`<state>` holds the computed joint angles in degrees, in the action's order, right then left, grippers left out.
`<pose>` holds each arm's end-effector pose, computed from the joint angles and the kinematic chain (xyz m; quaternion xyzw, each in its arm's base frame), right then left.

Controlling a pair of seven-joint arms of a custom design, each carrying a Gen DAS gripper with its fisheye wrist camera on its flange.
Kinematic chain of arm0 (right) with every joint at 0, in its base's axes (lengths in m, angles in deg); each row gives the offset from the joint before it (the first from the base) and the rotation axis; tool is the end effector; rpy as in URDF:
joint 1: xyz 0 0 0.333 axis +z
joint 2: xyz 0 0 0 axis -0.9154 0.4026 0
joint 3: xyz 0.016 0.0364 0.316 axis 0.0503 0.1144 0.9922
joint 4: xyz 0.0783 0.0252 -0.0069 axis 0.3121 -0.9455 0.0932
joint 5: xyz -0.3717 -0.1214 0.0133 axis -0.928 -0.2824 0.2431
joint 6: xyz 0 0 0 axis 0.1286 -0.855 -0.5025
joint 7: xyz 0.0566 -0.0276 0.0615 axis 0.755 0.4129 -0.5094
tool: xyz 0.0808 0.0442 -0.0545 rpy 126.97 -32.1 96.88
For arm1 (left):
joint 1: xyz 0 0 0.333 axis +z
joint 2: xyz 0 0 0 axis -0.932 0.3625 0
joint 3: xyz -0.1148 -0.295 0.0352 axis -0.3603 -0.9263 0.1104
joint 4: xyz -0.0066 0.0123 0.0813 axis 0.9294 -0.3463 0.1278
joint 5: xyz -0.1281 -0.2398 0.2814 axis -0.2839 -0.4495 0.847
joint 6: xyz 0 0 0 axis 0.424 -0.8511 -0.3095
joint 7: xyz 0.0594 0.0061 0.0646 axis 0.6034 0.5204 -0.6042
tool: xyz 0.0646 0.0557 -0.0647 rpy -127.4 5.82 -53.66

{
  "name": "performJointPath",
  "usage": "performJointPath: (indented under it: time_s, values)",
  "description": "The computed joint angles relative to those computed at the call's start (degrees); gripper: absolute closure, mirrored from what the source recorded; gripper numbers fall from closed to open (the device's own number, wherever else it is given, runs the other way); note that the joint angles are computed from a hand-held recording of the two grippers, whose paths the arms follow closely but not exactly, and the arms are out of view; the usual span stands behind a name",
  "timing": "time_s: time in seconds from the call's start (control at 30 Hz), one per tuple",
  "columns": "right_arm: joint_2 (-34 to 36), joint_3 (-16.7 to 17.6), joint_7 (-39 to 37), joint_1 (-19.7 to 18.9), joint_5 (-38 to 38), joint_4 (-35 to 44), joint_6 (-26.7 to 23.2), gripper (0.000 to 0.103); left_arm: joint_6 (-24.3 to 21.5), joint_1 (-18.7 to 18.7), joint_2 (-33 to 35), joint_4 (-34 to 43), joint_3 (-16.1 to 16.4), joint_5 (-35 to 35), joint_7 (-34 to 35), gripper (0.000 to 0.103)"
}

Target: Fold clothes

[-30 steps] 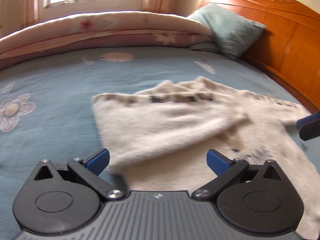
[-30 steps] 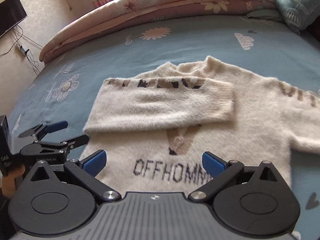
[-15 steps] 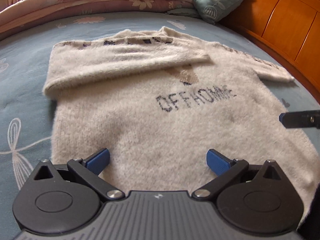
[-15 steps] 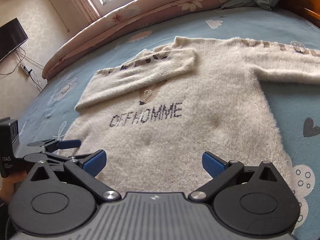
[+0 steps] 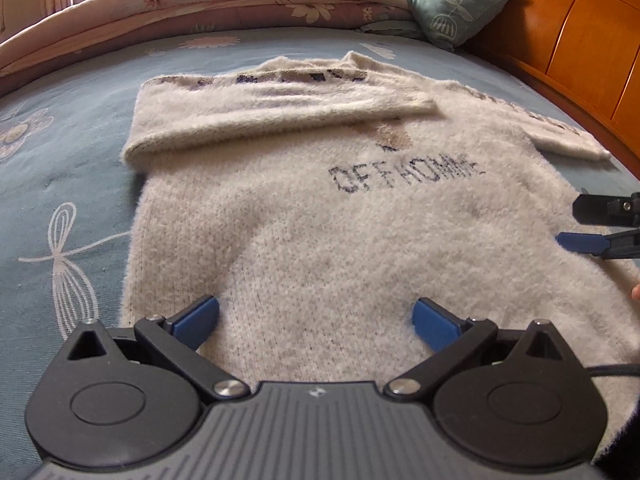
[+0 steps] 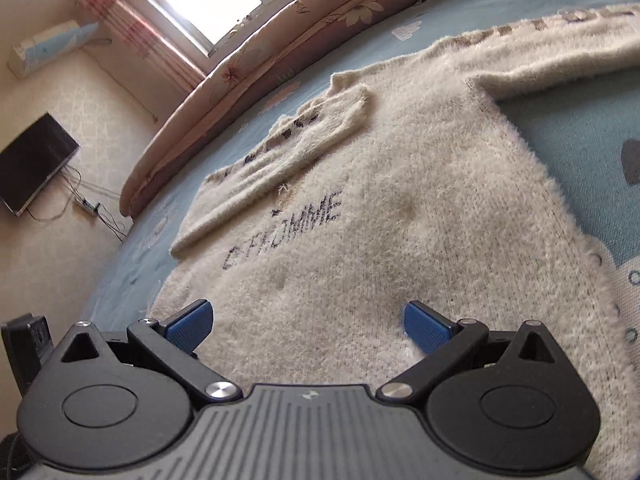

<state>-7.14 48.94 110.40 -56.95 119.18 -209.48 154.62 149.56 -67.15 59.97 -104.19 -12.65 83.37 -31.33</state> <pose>0.5279 0.1073 0.3878 -0.6974 0.5206 0.1010 0.4821 0.4092 -0.0678 0.4225 -0.7190 0.5964 -0.2539 0.2506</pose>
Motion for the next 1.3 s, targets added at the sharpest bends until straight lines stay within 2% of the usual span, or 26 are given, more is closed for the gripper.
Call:
performJointPath:
  time_s: [0.13, 0.37, 0.53, 0.73, 0.83, 0.9, 0.97, 1.07, 1.23, 1.3]
  values:
    - [0.68, -1.09, -2.54, -1.46, 0.15, 0.16, -5.68, 0.0, -1.5, 2.13, -0.36, 0.36, -3.04, 1.74, -3.71, 0.001]
    - [-1.71, -4.06, -3.19, -5.62, -1.47, -1.51, -17.67, 0.0, -8.62, -0.03, -1.05, 2.61, -3.64, 1.22, -7.22, 0.001]
    - [-6.4, -5.27, -12.44, -6.84, 4.83, -5.99, -14.75, 0.0, -5.76, 0.33, 0.64, 5.5, -3.93, 4.44, -8.01, 0.001]
    - [-5.14, -5.22, -10.07, -6.65, 6.09, -5.36, -12.83, 0.0, -5.14, -2.26, 12.27, 18.06, -2.76, 3.7, -2.58, 0.001]
    - [-5.3, -4.85, -10.85, -6.41, 7.41, -5.73, -9.31, 0.0, -2.84, -5.11, 18.78, 24.4, -1.86, -1.74, 3.22, 0.001]
    - [-5.2, -4.74, -11.13, -6.25, 8.15, -5.69, -7.29, 0.0, -2.61, -6.31, 23.02, 29.11, -2.49, -4.41, 7.2, 0.001]
    - [-4.74, -5.09, -11.2, -6.43, 9.16, -5.45, -7.27, 0.0, -4.46, -7.22, 27.17, 34.75, -3.51, -1.59, 7.85, 0.001]
    - [-4.01, -5.75, -11.01, -7.25, 10.13, -5.05, -8.36, 0.0, -7.74, -10.01, 32.88, 43.18, -3.55, 7.27, 6.38, 0.001]
    - [-3.12, -6.28, -11.14, -8.66, 12.04, -4.81, -8.2, 0.0, -12.03, -15.82, 42.47, 57.51, -3.26, 15.96, 11.27, 0.001]
    - [-2.75, -6.59, -10.84, -9.4, 12.72, -4.55, -8.26, 0.0, -12.63, -17.63, 46.02, 62.48, -3.15, 16.78, 13.75, 0.001]
